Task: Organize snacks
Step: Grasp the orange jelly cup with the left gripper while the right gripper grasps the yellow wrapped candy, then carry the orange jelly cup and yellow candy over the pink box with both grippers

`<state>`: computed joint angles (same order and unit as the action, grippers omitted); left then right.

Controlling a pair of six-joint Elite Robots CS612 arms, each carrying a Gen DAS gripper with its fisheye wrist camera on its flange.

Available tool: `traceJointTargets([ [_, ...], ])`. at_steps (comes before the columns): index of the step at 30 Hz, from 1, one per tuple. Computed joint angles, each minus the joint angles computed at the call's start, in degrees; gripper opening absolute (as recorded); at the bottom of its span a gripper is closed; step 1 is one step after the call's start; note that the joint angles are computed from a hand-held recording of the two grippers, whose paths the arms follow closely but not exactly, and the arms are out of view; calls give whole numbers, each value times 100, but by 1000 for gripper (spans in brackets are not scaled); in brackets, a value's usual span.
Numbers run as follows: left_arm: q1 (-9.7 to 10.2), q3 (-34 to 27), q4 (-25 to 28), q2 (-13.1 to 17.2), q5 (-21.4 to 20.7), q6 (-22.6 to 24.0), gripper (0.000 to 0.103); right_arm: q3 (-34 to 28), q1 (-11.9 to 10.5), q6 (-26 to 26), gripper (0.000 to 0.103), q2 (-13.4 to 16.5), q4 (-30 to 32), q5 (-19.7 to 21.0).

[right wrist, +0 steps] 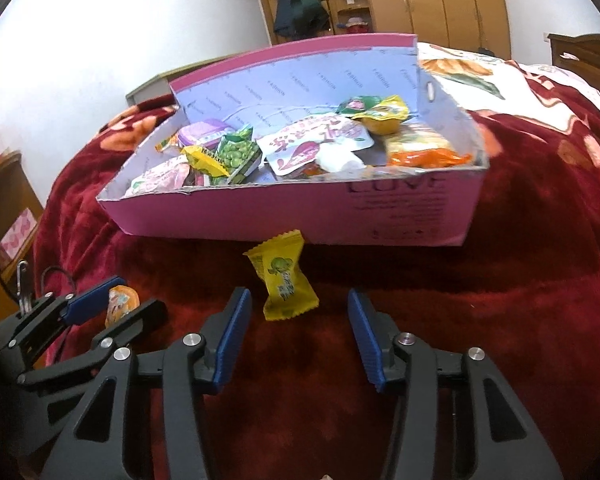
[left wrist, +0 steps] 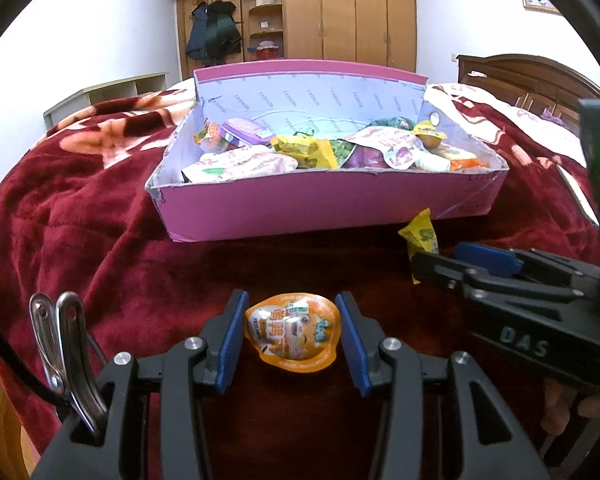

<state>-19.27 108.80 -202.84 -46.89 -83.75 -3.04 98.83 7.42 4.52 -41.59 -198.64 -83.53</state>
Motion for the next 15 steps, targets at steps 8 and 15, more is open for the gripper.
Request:
traceJointTargets([
  [8, 31, -5, -6, 10, -58, -44, 47, -157, 51, -19, 39, 47, 262, -106],
  [15, 37, 0, 30, -9, -82, -70, 47, -164, 31, 54, 30, 61, 264, -62],
])
